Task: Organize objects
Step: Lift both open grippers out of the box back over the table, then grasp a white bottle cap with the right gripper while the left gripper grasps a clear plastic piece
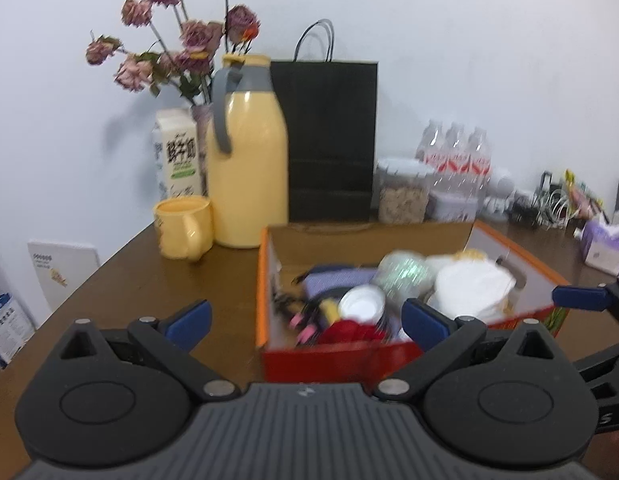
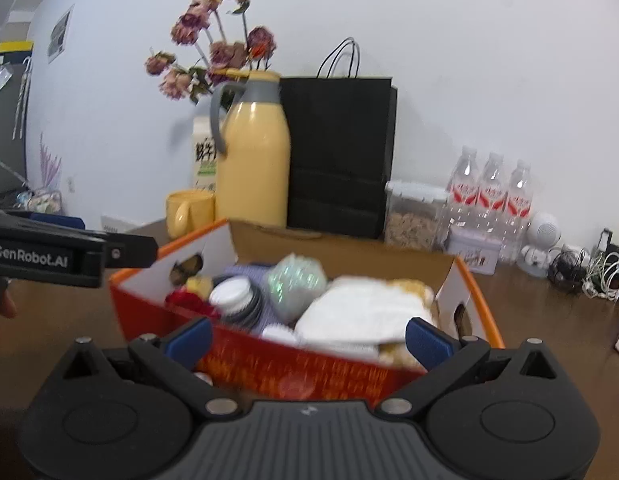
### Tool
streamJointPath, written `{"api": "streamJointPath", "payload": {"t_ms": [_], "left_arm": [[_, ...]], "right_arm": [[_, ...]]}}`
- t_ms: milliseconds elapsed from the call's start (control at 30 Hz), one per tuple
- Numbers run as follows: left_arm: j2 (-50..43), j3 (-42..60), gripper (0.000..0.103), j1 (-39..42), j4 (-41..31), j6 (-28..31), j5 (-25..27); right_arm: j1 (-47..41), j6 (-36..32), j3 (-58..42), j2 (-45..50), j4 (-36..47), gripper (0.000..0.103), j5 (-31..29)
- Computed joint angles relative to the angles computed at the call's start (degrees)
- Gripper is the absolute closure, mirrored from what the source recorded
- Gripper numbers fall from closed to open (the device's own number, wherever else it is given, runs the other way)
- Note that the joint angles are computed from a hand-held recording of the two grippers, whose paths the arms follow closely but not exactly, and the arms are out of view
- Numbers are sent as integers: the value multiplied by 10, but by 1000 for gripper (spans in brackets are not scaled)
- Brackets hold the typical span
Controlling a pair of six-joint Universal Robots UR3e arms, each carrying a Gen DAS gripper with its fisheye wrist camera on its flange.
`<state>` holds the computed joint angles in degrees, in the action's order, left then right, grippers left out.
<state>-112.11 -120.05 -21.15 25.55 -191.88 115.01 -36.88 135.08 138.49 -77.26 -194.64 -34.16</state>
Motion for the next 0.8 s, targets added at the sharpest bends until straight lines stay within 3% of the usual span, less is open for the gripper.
{"api": "streamJointPath", "payload": {"t_ms": [267,500,633,800], "left_arm": [[57,-103,0,26,-3,-19,-10],[76,-151,0,20,1,-29,-16],[84,-161,0,10,-1,-37,-12],[96,-170,0,-5,-7,-42,-2]], "right_arm": [[-31,-172,77,-116,202,10,20],[-71,-319,110,-238,439,30,14],[-88,-375,115,-288,544,49,4],[-91,-400,119,-312,587,58,-4]]}}
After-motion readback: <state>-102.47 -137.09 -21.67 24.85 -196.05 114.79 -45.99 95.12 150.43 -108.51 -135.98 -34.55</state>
